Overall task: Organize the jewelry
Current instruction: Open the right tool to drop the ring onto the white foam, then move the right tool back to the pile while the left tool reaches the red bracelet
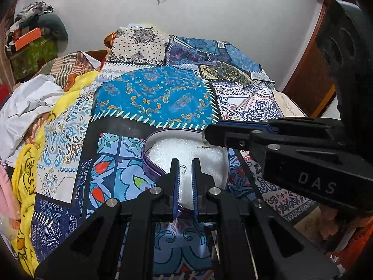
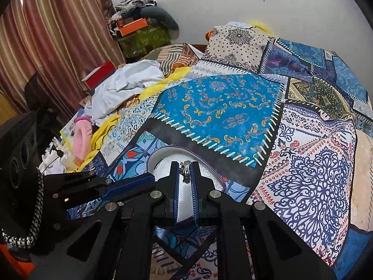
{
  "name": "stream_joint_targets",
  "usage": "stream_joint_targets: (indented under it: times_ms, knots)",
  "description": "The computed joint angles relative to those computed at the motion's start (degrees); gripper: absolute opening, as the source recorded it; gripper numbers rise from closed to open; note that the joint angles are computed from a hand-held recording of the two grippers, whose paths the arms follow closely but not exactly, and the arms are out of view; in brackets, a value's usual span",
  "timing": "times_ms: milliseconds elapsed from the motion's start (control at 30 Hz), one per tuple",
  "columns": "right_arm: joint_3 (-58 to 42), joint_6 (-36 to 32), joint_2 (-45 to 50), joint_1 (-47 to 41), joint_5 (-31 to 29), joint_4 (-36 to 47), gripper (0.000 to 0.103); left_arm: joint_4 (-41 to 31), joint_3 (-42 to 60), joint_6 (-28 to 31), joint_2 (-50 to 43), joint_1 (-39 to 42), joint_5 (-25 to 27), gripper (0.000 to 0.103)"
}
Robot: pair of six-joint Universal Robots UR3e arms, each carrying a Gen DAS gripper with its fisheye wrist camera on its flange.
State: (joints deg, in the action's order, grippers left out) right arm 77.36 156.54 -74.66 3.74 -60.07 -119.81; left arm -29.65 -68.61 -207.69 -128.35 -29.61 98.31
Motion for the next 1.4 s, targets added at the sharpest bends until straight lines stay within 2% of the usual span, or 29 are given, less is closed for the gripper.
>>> stream_joint_targets:
  times_ms: [333,500,667,800,867,933,1033,1400]
  knots:
    - [-0.5,-0.6,-1.9,-1.3,1.0,2.7,0.009,-0.9,-0.8,-0.7,2.2,-0.7,2.1,0.008]
    - [1.6,-0.5,-5.1,-2.5,0.5,1.5,0.01,-1.3,-1.9,-1.0,4.5,-1.1,3.7,0.012]
    - [5.6,-0.6,-9.6,-4.0,-1.0,-1.2,0.024,-2.7,-1.2,-1.0,5.9,-2.1,5.6,0.023]
    - [9.1,-1.4,-13.9,-6.4,-1.1,-2.9,0.029,-4.1,0.5,-0.6,6.0,-3.7,6.5,0.027]
    - [10.9,-1.8,-16.1,-7.7,-1.4,-3.6,0.039,-4.6,1.3,-0.5,6.0,-4.8,6.9,0.032]
    - [13.3,-2.2,-18.6,-9.4,-1.6,-4.8,0.044,-5.3,2.3,-0.4,5.6,-6.0,7.3,0.037]
    - [16.4,-3.8,-21.8,-12.0,-1.6,-4.9,0.045,-6.4,3.3,-0.4,5.2,-7.3,7.4,0.042]
    - [25.9,-11.0,-32.3,-24.4,-0.2,0.4,0.045,-12.5,6.6,-3.3,2.9,-9.9,7.1,0.043]
